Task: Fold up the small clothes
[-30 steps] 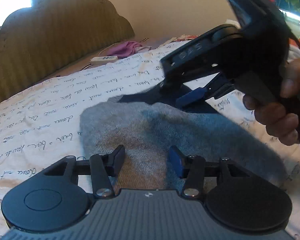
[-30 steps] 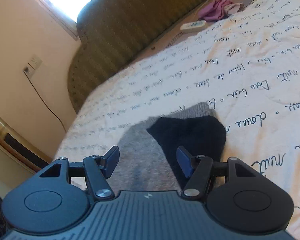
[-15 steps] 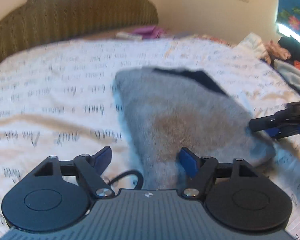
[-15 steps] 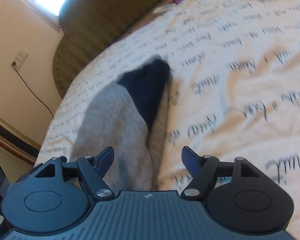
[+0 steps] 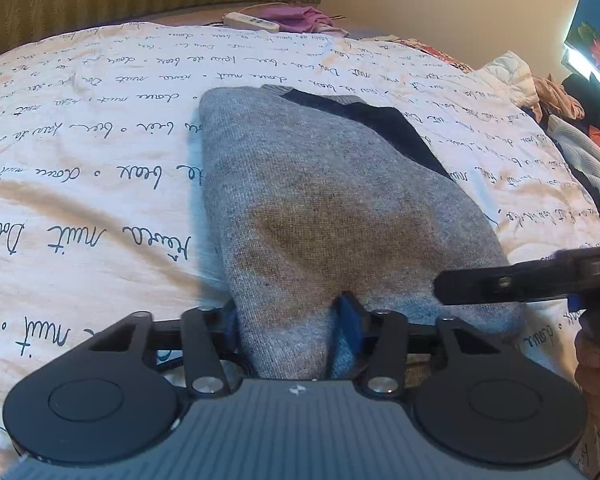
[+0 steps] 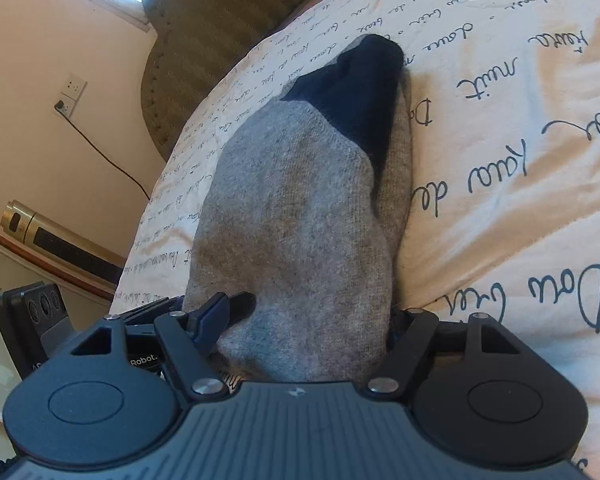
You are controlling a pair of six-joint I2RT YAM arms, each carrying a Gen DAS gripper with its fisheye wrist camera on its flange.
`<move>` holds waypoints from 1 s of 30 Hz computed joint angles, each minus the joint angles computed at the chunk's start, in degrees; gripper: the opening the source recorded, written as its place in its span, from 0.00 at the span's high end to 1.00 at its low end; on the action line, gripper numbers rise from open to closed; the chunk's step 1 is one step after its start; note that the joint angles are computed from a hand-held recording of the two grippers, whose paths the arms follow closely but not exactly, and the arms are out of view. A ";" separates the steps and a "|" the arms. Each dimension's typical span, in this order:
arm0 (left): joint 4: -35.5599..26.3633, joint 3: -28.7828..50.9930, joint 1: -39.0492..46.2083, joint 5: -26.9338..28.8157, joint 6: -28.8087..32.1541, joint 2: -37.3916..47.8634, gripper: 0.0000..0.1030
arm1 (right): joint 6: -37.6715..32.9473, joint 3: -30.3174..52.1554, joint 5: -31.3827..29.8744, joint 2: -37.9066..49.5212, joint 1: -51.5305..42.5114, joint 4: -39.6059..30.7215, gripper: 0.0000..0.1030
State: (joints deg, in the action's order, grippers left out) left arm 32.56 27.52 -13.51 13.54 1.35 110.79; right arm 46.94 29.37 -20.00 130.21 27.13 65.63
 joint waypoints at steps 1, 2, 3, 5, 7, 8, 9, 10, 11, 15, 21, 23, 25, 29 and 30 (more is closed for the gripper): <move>-0.16 -0.14 -0.04 0.05 0.17 -0.37 0.70 | -0.26 0.45 0.19 -0.37 0.02 -1.63 0.62; -0.25 -0.29 -0.08 0.11 0.30 -0.72 0.75 | -0.50 1.08 -0.21 -0.71 -0.40 -3.96 0.73; -0.40 -0.45 -0.10 0.04 0.47 -1.13 0.78 | -0.98 1.56 -1.25 -0.53 -1.22 -5.33 0.79; -0.81 -0.93 -0.19 -0.24 0.76 -2.19 0.82 | -0.91 1.21 -1.90 0.15 -1.57 -3.96 0.81; -1.26 -1.81 -0.03 -0.41 1.13 -3.78 0.85 | -1.83 0.43 -1.20 -0.81 -1.06 -4.19 0.82; -1.78 -2.50 0.05 -0.66 1.28 -5.24 0.86 | -2.11 0.03 -0.68 -1.46 -0.67 -4.25 0.83; -1.92 -3.69 0.24 -0.40 1.64 -7.27 0.87 | -2.20 -0.50 -0.41 -2.16 -0.32 -3.98 0.83; -2.61 -5.08 0.72 0.53 2.47 -10.00 0.87 | -1.96 -1.26 -0.79 -2.68 -0.18 -2.82 0.83; -3.79 -6.43 1.43 1.90 3.59 -12.85 0.87 | -1.96 -2.40 -1.33 -3.49 -0.10 -1.51 0.83; -8.81 -11.54 5.06 7.57 8.83 -20.64 0.87 | -3.74 -8.24 -3.08 -8.79 0.65 0.38 0.83; 4.95 -16.20 8.27 9.74 10.91 -10.46 0.61 | -0.54 -10.30 -0.30 -0.15 3.36 6.89 0.77; 1.39 -17.52 13.17 13.66 14.10 -16.99 0.56 | 3.42 -11.09 -2.23 4.08 1.75 14.12 0.72; -0.33 -19.59 18.75 16.57 17.24 -25.17 0.47 | 3.06 -14.24 -1.76 0.44 -0.17 14.72 0.38; 2.80 -21.32 17.50 11.54 12.12 -36.77 0.43 | -1.81 -20.40 7.71 -10.24 -2.29 17.39 0.29; 5.86 -21.48 14.44 9.92 10.29 -35.61 0.43 | -2.15 -19.45 8.29 -13.46 -3.21 14.73 0.29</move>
